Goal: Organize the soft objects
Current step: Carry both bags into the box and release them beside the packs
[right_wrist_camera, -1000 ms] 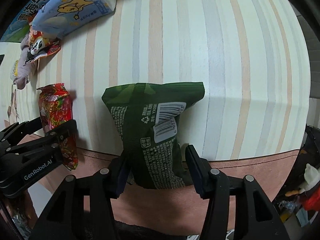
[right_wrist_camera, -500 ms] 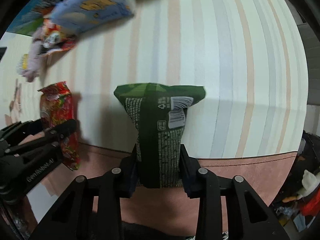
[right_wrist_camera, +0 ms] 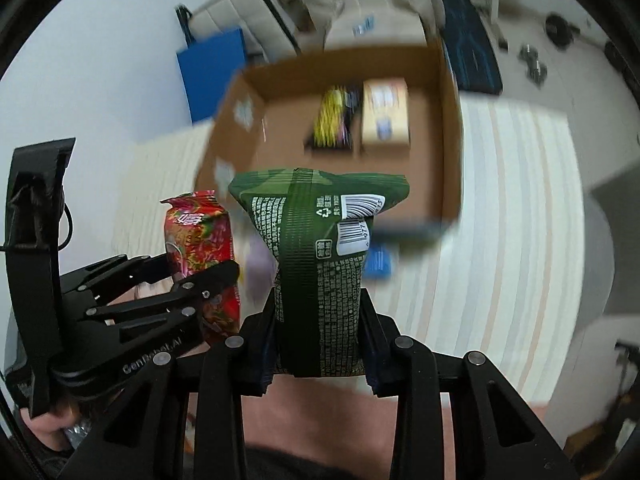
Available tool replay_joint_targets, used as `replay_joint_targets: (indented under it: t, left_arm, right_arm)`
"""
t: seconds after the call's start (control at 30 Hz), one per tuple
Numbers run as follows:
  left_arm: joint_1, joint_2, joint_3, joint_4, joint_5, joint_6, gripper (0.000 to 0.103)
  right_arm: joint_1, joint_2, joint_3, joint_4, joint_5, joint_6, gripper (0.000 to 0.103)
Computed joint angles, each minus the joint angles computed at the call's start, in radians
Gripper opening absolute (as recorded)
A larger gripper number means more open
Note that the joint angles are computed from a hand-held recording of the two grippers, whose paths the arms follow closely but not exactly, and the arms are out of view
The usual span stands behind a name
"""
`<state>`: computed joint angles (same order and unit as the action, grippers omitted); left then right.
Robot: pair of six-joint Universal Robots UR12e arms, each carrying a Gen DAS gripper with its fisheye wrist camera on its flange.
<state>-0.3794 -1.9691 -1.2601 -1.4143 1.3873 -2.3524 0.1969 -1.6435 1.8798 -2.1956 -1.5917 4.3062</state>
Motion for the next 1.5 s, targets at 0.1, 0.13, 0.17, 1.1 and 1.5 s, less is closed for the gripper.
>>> replay_joint_targets:
  t: [0.1,0.13,0.17,1.1,1.5]
  left_arm:
    - [-0.022,-0.072,0.091,0.046,0.024,-0.022,0.042]
    - [-0.033,-0.098,0.133,0.043,0.038,-0.030,0.042]
    - [-0.044,-0.133,0.181,0.033,0.054,-0.036,0.042]
    - [-0.154,-0.666,0.924,-0.458,0.329,-0.143,0.044]
    - [-0.115,-0.563,0.815,-0.375,0.203,-0.108,0.097]
  right_arm:
    - [-0.064,0.013,-0.038,0.053,-0.003,-0.063,0.037]
    - [-0.079,0.028,-0.051,0.066,0.006,-0.073,0.037]
    - [-0.101,0.037,-0.054,0.077,0.018,-0.084,0.037]
    - [-0.258,0.227,-0.028,0.216,0.287,-0.172,0.043]
    - [-0.244,0.174,-0.040,0.216,0.212,-0.114,0.103]
